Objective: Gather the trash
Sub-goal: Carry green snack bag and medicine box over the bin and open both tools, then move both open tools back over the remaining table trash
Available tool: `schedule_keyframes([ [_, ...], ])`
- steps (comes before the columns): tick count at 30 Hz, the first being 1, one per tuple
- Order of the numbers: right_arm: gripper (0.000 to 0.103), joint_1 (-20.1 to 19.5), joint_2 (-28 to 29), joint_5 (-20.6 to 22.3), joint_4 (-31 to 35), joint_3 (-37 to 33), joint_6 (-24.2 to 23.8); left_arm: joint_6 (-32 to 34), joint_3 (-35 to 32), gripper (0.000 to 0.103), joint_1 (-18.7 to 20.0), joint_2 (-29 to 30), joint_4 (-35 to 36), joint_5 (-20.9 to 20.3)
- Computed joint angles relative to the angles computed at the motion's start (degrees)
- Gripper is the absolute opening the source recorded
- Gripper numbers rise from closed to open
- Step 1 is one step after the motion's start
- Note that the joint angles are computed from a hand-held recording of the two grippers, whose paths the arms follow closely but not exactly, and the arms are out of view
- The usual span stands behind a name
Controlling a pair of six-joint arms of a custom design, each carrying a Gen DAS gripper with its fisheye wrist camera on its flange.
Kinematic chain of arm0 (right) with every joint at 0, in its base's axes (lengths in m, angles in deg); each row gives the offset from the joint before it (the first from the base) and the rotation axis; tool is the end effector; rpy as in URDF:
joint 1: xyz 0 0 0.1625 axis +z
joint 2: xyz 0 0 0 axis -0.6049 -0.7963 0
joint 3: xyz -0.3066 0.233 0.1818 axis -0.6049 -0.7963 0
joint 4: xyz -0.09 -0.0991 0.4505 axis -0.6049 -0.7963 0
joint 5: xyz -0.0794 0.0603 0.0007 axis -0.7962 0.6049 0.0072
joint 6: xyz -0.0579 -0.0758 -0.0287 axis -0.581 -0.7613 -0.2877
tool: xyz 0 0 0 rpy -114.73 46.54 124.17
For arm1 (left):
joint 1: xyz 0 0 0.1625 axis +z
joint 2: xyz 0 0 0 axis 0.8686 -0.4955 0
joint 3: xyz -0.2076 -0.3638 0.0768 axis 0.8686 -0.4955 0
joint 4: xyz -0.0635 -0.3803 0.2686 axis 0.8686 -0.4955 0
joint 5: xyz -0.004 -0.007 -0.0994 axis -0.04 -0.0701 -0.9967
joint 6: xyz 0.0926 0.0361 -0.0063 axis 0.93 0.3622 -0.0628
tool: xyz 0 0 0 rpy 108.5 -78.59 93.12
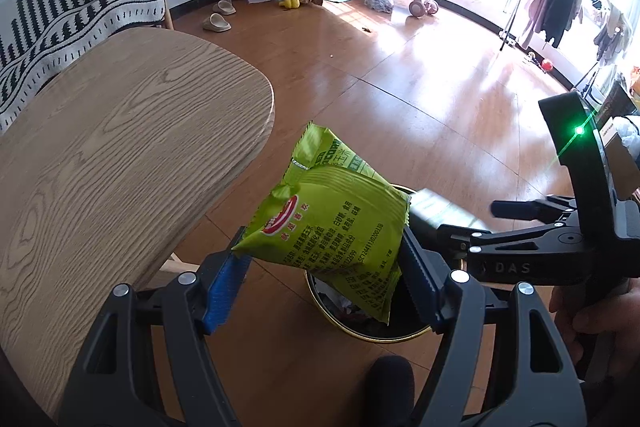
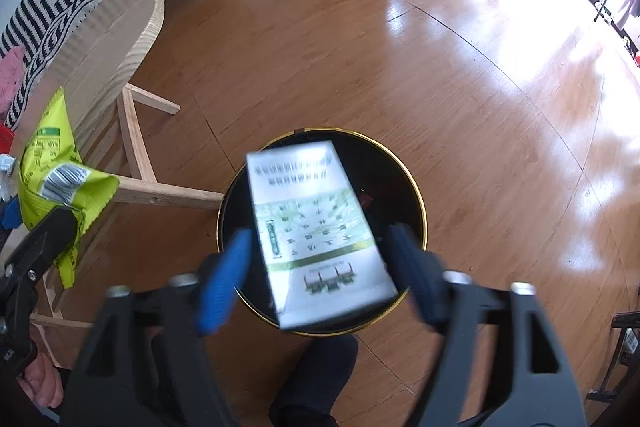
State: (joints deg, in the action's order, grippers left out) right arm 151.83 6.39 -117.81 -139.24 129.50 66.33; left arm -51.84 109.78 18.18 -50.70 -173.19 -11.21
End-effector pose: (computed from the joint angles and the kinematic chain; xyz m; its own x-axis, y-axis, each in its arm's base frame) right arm 0.3959 -0.7121 -0.0956 -0.7820 0.1692 0.5999 -0.0803 0.9271 -0.3661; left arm 0.0257 -0.7728 0.3336 -0.6998 0.3961 -0.5944 0.6106 0.7635 -0.2100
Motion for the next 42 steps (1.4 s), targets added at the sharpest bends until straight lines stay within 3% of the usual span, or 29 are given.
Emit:
schedule_keyframes([
  [12, 0.09, 0.0, -2.0, -3.2, -1.6, 2.6, 3.9, -0.2, 0.2, 0.07, -0.2, 0.9, 1.4, -0.6],
  [24, 0.091, 0.1, -5.2, -4.8, -9.3, 7.3, 5.0, -1.1, -1.6, 0.071, 0.8, 3.7, 6.7, -3.6],
  [25, 0.091, 0.0, -5.3, -4.8, -9.5, 7.4, 5.0, -1.1, -1.5, 0.072, 0.8, 3.8, 6.4, -3.8],
  [28, 0.091, 0.0, -5.5, -4.8, -10.3, 7.8, 5.0, -1.2, -1.3, 0.09, 1.0, 3.7, 4.7, -4.3],
  [29, 0.091, 0.0, -5.6, -4.8, -10.5, 7.9, 5.1, -1.4, -1.3, 0.092, 1.1, 3.7, 4.4, -4.6],
  [36, 0.092, 0.1, -5.0, -4.3, -10.1, 6.7, 4.1, -2.5, -2.2, 0.092, 1.4, 3.8, 5.4, -4.5],
  [42, 0.092, 1.5, -1.9, -4.5, -7.8, 1.8, 2.5, -2.5, -2.6, 0.093, 1.5, 1.5, 5.6, -4.4],
])
